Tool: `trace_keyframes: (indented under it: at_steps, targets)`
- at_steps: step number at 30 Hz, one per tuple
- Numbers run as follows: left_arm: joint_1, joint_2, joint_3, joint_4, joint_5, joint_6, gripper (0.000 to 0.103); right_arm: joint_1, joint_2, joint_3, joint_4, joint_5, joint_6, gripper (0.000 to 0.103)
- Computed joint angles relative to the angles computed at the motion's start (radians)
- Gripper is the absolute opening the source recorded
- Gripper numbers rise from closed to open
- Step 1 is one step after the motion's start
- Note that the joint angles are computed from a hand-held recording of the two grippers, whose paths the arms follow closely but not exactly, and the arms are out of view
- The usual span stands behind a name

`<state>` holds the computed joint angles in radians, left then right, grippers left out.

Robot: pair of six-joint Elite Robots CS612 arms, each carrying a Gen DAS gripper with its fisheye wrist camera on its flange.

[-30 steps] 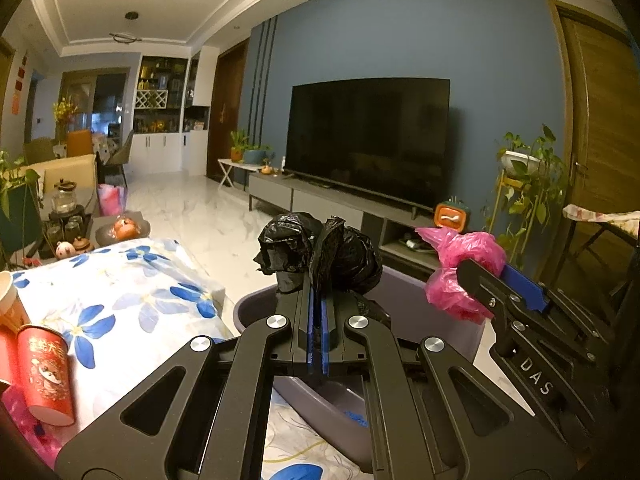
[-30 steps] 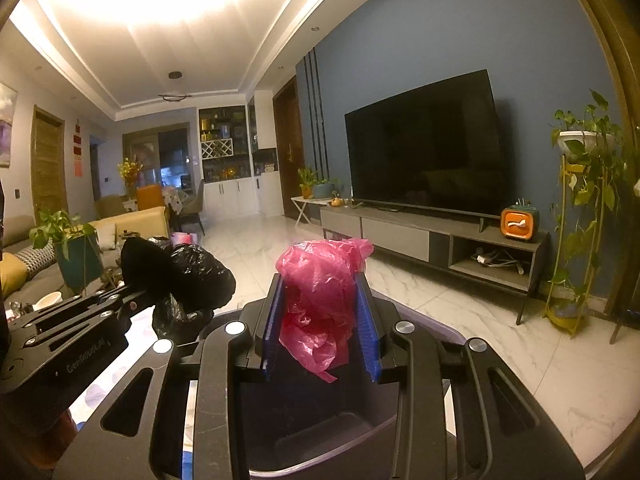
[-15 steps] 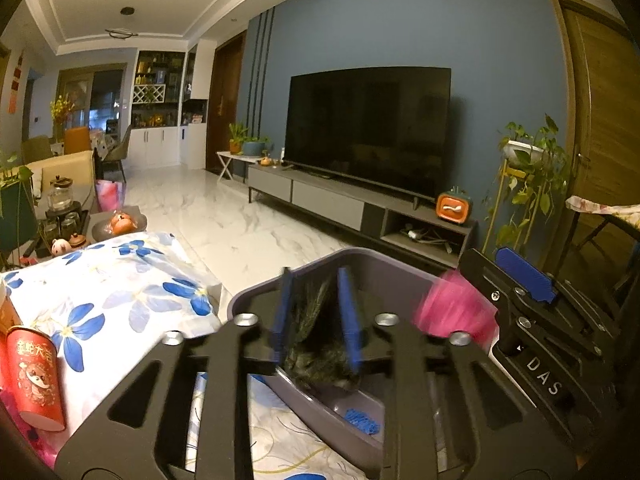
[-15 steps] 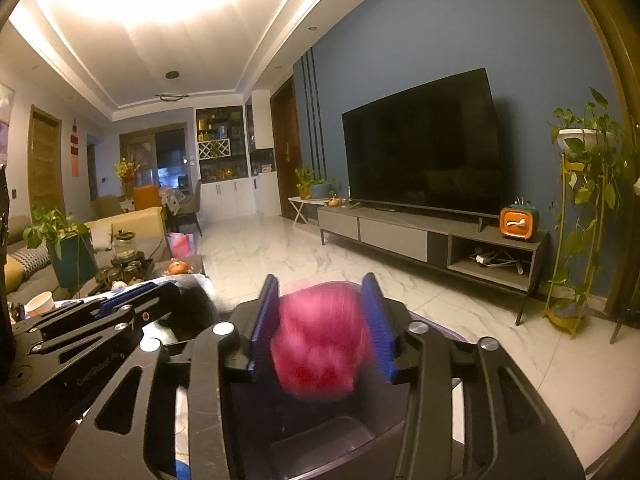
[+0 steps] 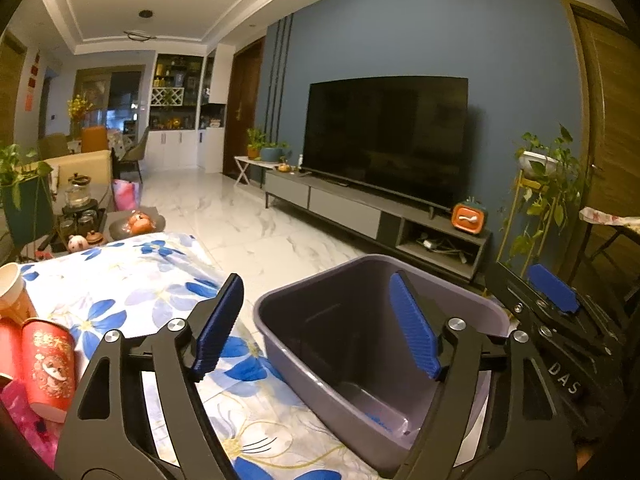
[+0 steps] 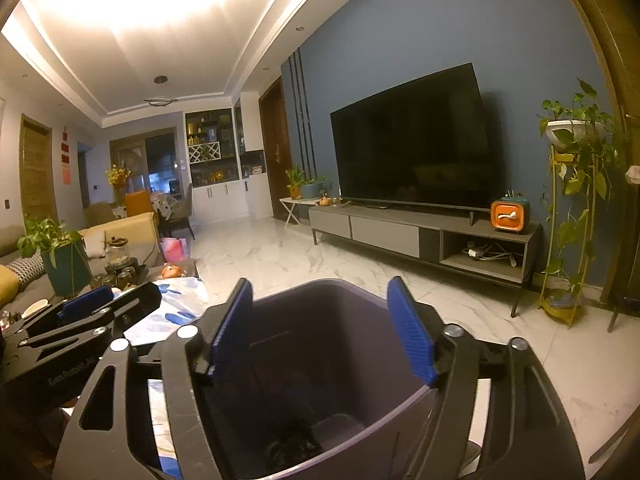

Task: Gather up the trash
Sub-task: 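Open both tools to drop the bags into the grey bin, then grasp the green foam net with the left tool while the right tool grasps another pink bag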

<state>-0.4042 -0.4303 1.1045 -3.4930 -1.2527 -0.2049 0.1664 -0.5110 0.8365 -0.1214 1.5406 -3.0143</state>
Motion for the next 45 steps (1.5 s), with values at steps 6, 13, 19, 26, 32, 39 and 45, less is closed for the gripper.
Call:
trace_keyframes:
  at_steps: [6, 13, 19, 26, 32, 39, 45]
  targets:
    - [-0.008, -0.031, 0.062, -0.034, 0.087, -0.02, 0.086, 0.003, -0.025, 0.048, -0.036, 0.0, -0.004, 0.081]
    - [-0.014, -0.082, 0.17, -0.07, 0.183, -0.068, 0.09, 0.01, -0.057, 0.102, -0.061, -0.02, -0.009, 0.087]
    - [-0.019, -0.142, 0.302, -0.118, 0.291, -0.094, 0.09, 0.017, -0.086, 0.15, -0.078, -0.082, -0.007, 0.088]
    - [-0.026, -0.208, 0.457, -0.165, 0.45, -0.169, 0.091, 0.043, -0.11, 0.192, -0.099, -0.206, -0.065, 0.088]
    - [-0.033, -0.258, 0.58, -0.161, 0.599, -0.264, 0.091, 0.061, -0.119, 0.211, -0.106, -0.293, -0.09, 0.088]
    - [-0.028, -0.287, 0.677, -0.127, 0.696, -0.395, 0.091, 0.09, -0.104, 0.192, -0.054, -0.399, -0.158, 0.088]
    - [-0.022, -0.312, 0.75, -0.082, 0.721, -0.53, 0.091, 0.124, -0.063, 0.128, 0.032, -0.441, -0.198, 0.088]
